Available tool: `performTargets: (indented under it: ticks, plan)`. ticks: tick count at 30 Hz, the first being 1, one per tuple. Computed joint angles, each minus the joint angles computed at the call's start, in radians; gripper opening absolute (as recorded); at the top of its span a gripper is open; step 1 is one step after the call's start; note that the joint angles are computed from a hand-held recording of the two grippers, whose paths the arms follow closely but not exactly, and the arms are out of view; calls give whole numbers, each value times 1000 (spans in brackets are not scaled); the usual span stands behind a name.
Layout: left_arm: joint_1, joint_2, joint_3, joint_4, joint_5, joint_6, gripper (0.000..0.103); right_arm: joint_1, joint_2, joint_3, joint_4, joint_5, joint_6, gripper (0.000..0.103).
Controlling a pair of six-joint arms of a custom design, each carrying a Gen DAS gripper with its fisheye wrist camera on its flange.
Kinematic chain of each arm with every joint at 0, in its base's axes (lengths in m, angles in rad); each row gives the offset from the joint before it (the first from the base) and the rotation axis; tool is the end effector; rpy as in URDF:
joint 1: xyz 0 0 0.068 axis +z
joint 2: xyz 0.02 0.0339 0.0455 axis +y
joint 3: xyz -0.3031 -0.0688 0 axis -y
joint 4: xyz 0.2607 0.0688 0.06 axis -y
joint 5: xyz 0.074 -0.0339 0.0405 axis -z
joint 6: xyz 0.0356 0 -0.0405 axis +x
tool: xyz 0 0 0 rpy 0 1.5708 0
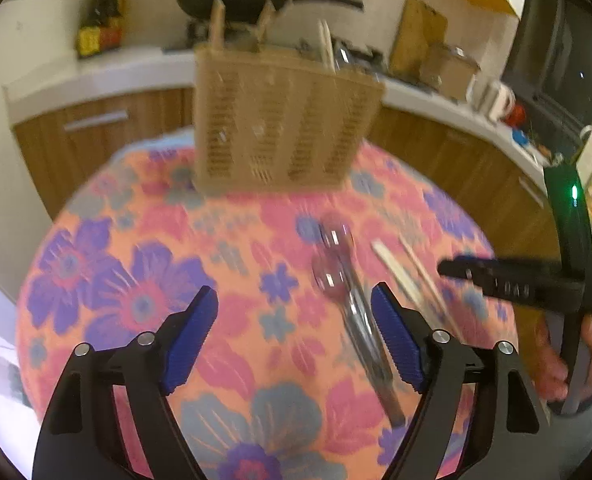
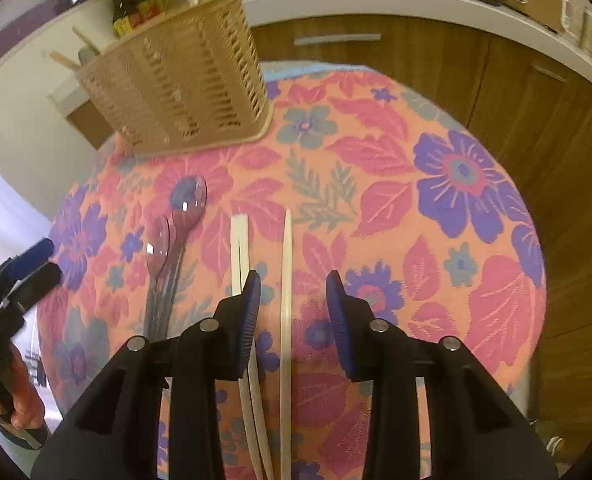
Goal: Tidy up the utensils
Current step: 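Grasp a chopstick with the right tool while the left tool grasps a clear spoon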
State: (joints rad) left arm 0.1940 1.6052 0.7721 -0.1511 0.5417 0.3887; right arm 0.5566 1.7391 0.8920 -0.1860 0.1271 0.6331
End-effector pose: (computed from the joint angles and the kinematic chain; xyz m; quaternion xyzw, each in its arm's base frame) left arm 0.3058 0.0414 0.1768 0.1666 0.9105 -0.1653 0.3404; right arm 0.2948 0.1781 0.1628 0.0536 0.9608 0.0978 0.2539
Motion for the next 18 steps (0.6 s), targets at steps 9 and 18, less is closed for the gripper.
performTargets:
  ticks: [9, 18]
  plan:
    - [-120, 129, 56, -71, -79, -17, 55, -22, 96, 81, -82, -35, -71, 24]
    - [-242, 154, 75, -15, -270, -49, 32, 3, 169, 205, -193, 21, -136, 19]
